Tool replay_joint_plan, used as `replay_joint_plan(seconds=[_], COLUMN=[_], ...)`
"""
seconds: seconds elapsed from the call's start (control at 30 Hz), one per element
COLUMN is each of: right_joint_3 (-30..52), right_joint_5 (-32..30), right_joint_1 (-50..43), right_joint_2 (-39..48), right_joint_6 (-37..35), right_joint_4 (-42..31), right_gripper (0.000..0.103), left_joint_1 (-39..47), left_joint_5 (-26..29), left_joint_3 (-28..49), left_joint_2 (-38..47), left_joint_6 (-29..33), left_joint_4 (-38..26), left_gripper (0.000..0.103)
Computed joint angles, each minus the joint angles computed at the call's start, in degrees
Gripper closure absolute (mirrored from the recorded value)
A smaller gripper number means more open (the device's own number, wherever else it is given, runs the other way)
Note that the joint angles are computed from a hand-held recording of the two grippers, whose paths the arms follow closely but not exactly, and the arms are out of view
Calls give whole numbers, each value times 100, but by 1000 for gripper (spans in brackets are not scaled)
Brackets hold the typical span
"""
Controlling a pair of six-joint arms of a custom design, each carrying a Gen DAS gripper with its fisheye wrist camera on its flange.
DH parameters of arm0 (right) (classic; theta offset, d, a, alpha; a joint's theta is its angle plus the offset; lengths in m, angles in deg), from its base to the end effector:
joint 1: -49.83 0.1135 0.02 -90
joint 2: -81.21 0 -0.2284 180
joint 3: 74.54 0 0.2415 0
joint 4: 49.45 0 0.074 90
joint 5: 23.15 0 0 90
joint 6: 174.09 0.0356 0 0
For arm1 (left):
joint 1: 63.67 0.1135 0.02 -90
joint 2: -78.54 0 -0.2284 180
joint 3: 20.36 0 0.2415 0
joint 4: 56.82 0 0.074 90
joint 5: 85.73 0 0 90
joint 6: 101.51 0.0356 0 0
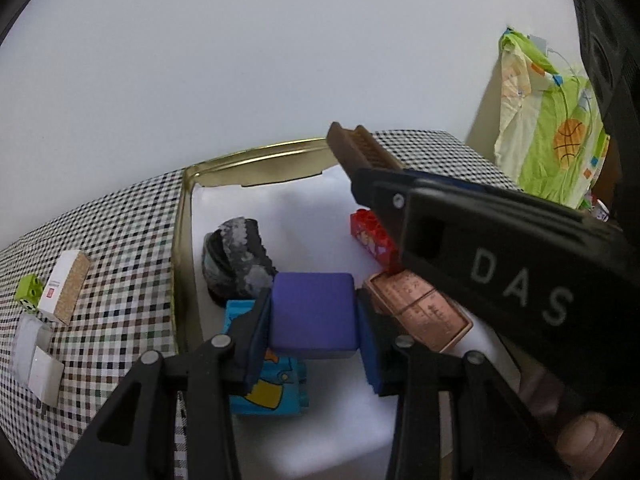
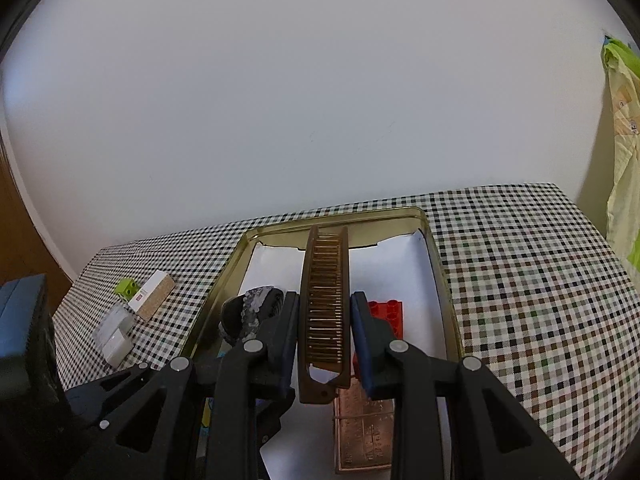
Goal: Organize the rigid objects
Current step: 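Place the purple cube in the gold tray while the right places the comb there, then move both grippers back toward the clear case and white charger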
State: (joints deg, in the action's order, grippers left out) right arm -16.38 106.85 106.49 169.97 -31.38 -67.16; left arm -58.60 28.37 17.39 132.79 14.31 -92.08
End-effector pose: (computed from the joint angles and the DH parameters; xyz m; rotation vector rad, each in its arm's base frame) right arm 0.1787 0.2299 0.1433 0.2255 2.1764 0.2174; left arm 0.1846 0.0018 0.1466 0.6020 2.3099 -0.2700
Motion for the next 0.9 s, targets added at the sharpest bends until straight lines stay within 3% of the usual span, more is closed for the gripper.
replay_joint_plan(seconds=[0.17, 0.2, 0.27, 0.33, 0.6, 0.8, 0.9], right_joint_3=[-289, -407, -629, -873, -1087, -997, -818], right_joint_5=[-39, 5, 84, 157, 558, 1368, 2296], right_joint_1=[-40, -33, -27, -25, 148, 535, 953], right_joint_2=[-254, -342, -528, -724, -855, -763, -614], right_joint_6=[171, 234, 344, 486, 498, 623, 1267], right_joint_4=[227, 339, 538, 759, 1092, 954, 415], right_gripper=[71, 67, 58, 45, 44, 44, 44], left_joint_1=[168, 85, 8, 151, 979, 1593, 1852], left_joint_5=[165, 137, -21, 129, 726, 704, 540], left_joint_3=[97, 100, 61, 122, -68, -388, -444], left_joint_2=[-90, -103, -236, -202, -818, -693, -327], left_joint_6=[85, -62, -303, -254, 30, 102, 31], left_joint_4=[-222, -164, -64, -123, 123, 1378, 2112], left_gripper=[25, 13, 5, 4, 3, 3, 3])
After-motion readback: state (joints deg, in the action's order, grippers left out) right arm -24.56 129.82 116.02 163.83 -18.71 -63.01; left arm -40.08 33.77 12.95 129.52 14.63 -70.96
